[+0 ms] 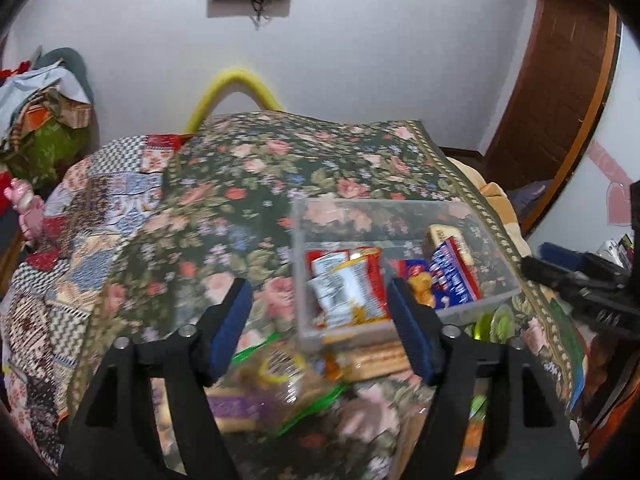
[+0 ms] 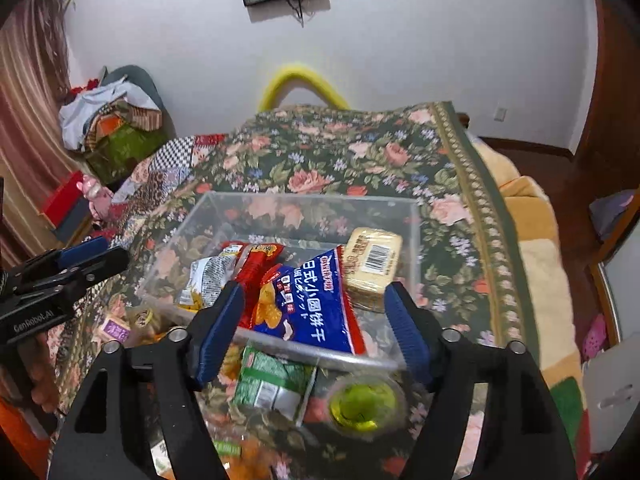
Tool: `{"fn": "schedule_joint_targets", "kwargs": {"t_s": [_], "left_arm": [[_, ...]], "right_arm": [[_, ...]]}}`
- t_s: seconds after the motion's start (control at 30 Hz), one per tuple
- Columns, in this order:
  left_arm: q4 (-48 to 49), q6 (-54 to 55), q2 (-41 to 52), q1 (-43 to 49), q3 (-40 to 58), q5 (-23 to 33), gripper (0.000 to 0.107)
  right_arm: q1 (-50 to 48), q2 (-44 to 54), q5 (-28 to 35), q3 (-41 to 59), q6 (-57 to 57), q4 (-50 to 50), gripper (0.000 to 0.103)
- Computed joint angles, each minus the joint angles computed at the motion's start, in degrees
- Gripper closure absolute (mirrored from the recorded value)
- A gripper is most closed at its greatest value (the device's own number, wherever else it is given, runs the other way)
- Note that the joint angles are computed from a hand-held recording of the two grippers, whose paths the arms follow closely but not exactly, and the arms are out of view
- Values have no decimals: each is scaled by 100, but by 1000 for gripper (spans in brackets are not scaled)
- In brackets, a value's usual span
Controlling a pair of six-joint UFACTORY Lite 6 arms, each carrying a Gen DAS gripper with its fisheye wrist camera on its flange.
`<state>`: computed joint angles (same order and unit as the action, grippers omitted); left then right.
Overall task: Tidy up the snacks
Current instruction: 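Grasp the green jelly cup with right tool while left grasps coconut roll pack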
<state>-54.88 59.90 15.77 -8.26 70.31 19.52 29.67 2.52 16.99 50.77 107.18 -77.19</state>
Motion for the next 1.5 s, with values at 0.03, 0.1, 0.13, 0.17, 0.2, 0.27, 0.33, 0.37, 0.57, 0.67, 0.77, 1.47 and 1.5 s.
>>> {"fn": "schedule_joint_targets", "kwargs": {"t_s": [0.03,0.1,0.13,0.17,0.2,0.27,0.33,0.37,0.57,0.67,0.77,1.47,1.5], "left_arm": [[12,56,-93,129,-130,9,35],[96,96,-159,356,-310,8,34],[151,100,-149,487,-386,9,33],[186,104,-138,577,-459,-13,33],[201,141,-90,702,-525,-34,33],[150,300,63,938,-617,-90,33],[155,452,274,1112,-663,-289,33],[176,500,409,1178,-646,-393,33],[-93,784,1501,1432,93,-91,33],[-435,1145,1860,1337,308,-180,33],[-157,922,2182,1335,568,-12,36],[-1071,3028,491,1428,-1875,-234,41],[-1042,2911,632,1381,-1756,-269,41]], "right_arm": [[41,-202,79,-171,34,11,29],[72,-416,128,-371,54,51,29],[75,-527,140,-492,47,83,28],[96,-614,173,-590,27,131,28],[118,-709,220,-709,30,162,28],[188,-854,326,-921,62,209,28],[213,-970,369,-1131,116,221,27],[214,-1026,378,-1236,128,241,27],[38,-986,200,-1687,519,73,27],[-122,-814,7,-1769,825,-112,27],[-211,-675,-150,-1786,1192,-375,27],[245,-618,18,-1825,1549,-493,27],[219,-571,-18,-1812,1589,-533,27]]}}
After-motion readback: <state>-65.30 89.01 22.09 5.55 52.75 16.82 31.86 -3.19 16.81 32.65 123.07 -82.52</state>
